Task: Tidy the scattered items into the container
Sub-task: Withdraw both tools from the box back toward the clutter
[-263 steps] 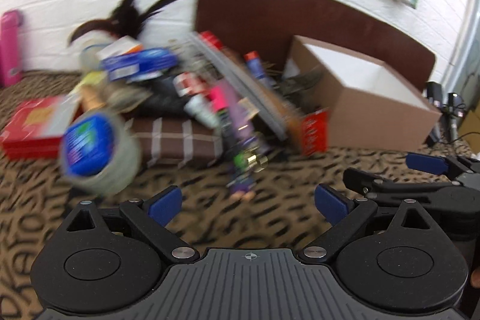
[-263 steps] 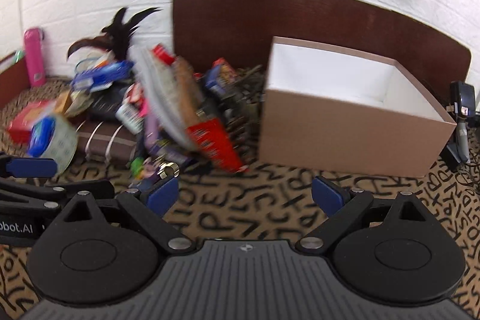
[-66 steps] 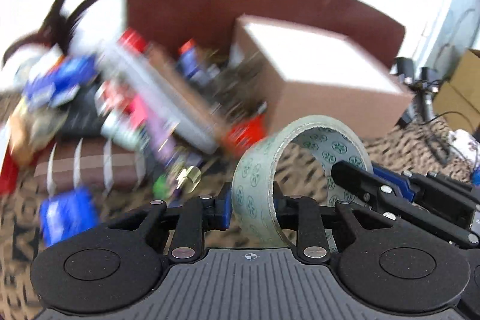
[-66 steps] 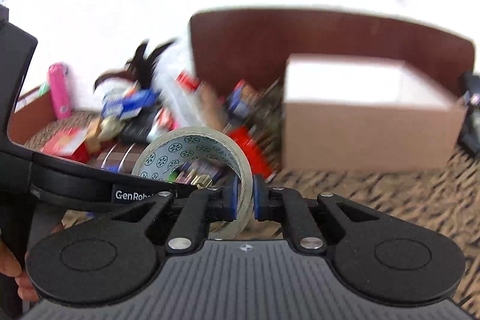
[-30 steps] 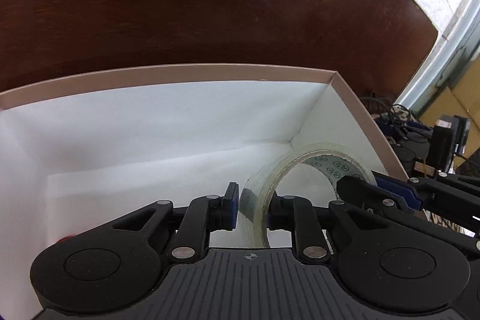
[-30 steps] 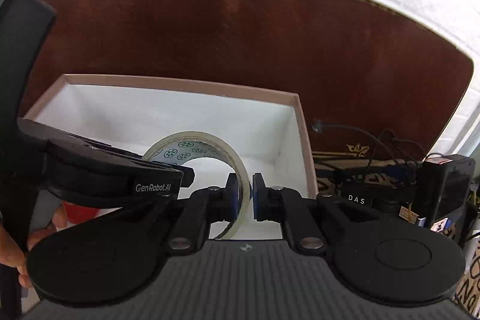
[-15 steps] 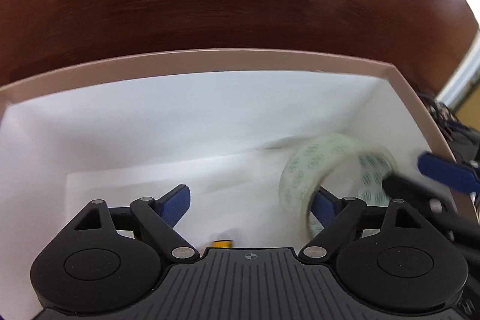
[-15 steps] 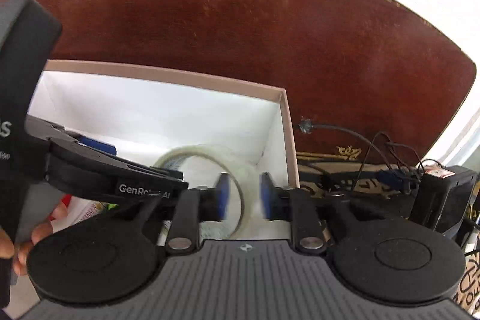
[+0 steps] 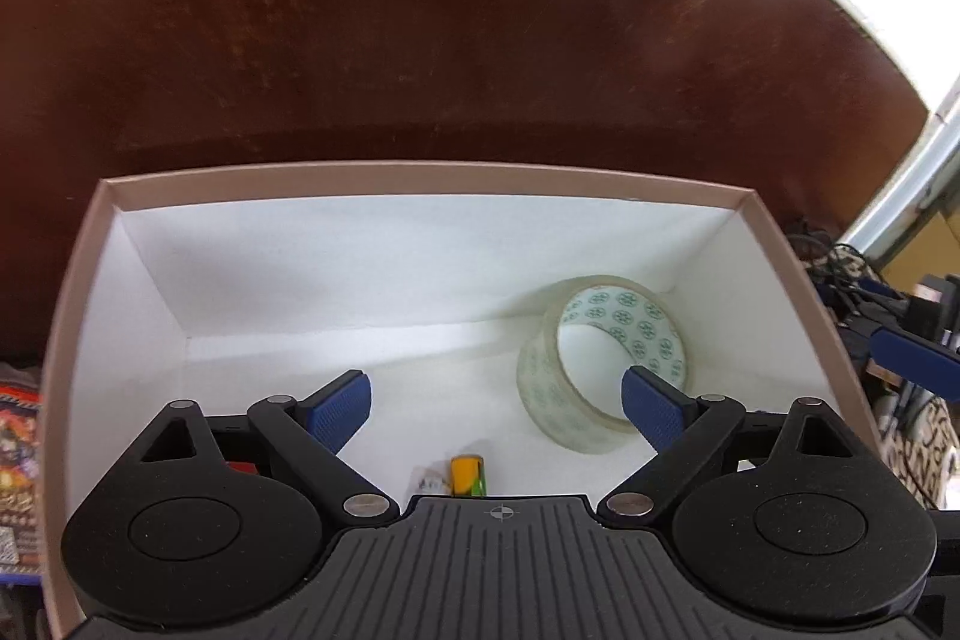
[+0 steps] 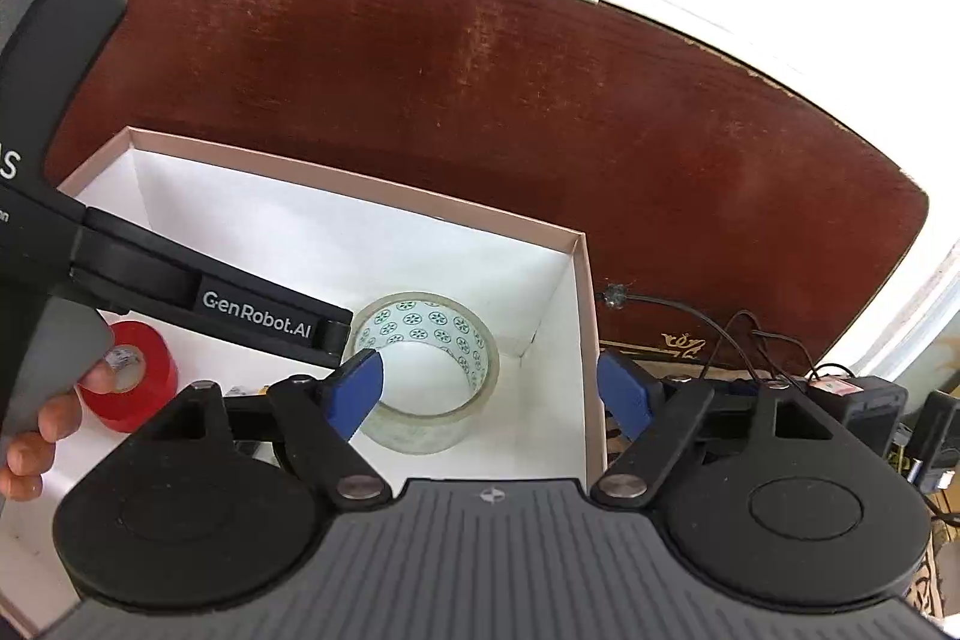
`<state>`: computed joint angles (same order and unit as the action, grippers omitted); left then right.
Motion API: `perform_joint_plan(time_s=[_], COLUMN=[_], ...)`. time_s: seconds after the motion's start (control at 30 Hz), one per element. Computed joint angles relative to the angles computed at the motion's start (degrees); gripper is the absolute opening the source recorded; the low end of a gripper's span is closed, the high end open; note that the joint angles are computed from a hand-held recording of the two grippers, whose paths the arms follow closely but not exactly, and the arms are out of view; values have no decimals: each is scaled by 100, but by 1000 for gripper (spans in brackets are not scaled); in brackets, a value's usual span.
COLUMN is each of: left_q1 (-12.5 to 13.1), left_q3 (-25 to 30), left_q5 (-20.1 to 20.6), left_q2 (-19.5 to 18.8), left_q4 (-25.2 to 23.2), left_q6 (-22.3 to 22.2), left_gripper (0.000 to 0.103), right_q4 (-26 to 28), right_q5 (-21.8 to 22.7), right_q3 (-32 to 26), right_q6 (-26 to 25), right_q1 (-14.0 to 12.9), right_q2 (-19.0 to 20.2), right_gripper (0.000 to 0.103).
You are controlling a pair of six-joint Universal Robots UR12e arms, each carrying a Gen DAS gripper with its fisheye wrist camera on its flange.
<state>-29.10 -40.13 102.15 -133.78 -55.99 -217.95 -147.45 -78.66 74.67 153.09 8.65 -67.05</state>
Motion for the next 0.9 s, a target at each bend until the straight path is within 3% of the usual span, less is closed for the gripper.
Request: perform_joint_plan(time_s=[0.1,0.27,0.37,0.6,0.73,0.9], left_q1=[-58,-393,-579,-1164,-1416,-1614], left_q3=[-335,-1088,-1719,-3450,-4365,-5189], left_q5=[-72,785,1236,2521,2662,2982], left_q2=[254,763,1167,2125,2691,3209], left_q4=[303,962,1415,2636,2809,2270], left_q6=[144,786,878,910,189,-857], left_gripper=[97,97,98,103,103,103], right_q4=[-74,-493,-842,-1289,-1221,-1352], right_q5=[87,90,195,1372,2203,2436], right_q3=[172,716,1166,2392,3059,3751], right_q6=[44,-148,-236,283,287,114], right_q1=[-27,-20,-35,-253,-301,-11], right_q2=[-172,-640,-990,-1890,-2349,-2779], right_gripper=[95,97,98,101,103,103])
